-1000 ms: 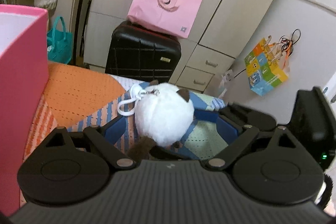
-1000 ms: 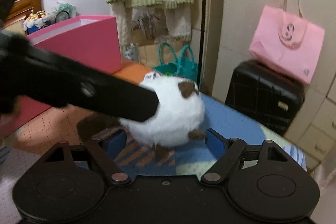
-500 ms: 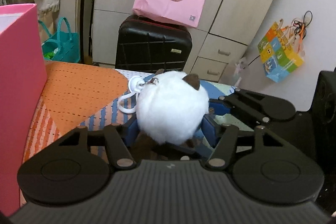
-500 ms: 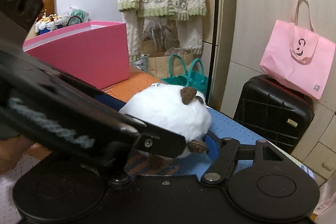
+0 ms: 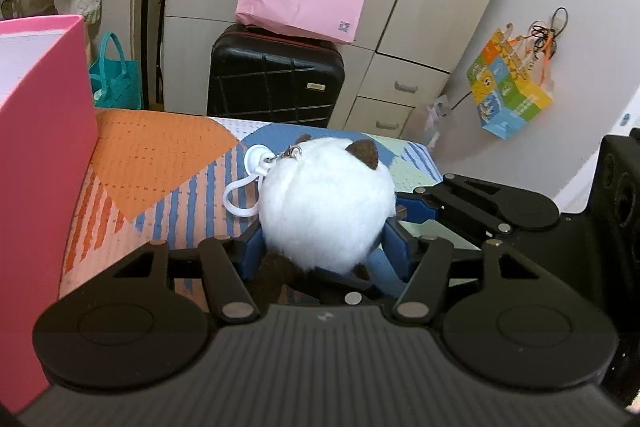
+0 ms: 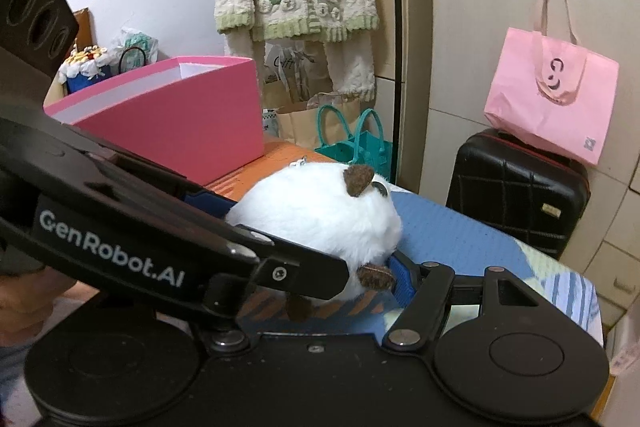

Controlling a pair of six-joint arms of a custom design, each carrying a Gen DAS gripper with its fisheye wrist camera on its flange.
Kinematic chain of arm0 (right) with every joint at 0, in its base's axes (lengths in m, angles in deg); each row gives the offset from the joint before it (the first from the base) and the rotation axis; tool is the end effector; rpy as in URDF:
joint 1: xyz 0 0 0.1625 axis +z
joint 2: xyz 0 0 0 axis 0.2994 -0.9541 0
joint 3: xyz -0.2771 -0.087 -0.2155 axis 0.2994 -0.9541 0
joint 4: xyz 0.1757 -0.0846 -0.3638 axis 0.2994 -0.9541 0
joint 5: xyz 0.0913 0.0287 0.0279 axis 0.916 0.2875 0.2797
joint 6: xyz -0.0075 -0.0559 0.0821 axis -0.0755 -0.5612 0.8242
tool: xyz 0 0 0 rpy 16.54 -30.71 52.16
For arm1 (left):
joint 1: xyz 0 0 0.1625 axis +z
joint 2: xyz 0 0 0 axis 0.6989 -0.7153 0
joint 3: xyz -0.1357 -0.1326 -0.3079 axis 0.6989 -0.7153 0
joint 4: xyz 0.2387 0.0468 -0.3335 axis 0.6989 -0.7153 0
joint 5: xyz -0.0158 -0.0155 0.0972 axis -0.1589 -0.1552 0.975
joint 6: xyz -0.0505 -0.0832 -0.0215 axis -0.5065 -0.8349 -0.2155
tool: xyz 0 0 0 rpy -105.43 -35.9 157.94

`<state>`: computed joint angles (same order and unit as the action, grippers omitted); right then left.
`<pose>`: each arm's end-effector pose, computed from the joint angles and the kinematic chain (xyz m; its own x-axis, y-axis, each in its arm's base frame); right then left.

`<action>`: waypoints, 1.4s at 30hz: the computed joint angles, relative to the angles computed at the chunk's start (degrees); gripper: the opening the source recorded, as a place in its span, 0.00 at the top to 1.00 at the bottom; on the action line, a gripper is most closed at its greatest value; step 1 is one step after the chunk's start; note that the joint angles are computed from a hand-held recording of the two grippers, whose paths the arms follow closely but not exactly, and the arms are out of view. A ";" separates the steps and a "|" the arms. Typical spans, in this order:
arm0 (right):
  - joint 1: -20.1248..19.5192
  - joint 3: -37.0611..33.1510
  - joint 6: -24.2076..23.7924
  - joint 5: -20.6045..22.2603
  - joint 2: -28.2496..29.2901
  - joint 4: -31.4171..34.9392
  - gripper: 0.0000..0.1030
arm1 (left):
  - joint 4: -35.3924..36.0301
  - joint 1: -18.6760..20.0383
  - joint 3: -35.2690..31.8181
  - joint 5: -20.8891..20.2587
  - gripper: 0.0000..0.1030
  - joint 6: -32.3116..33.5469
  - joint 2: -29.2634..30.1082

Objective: Organize soft objects
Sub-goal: 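Carry the white plush cat with both grippers over the pink box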

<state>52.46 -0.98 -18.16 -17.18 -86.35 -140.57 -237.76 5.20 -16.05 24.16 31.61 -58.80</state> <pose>-0.1024 -0.7357 0.2495 -0.5540 -0.7035 0.4452 -0.8312 0.4374 -0.3431 -0.3421 -0.7016 -0.1367 -0.8713 0.1758 -0.4582 0.4398 0.6939 -0.5702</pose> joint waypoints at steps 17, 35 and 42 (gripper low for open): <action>-0.01 21.90 -0.54 -1.27 -14.02 -11.38 0.27 | -5.35 -4.27 23.43 -0.75 0.43 -5.25 -13.24; 2.86 43.23 6.28 -10.19 -28.85 -18.39 0.27 | -3.86 -5.72 47.90 -13.15 0.44 -13.46 -30.88; 4.31 48.47 7.64 -9.74 -34.65 -15.52 0.26 | -2.94 -7.02 56.39 -15.13 0.44 -16.47 -38.90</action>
<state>56.77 47.49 -10.52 -26.93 -121.00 -156.09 -240.70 -1.83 40.34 9.03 15.14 -97.70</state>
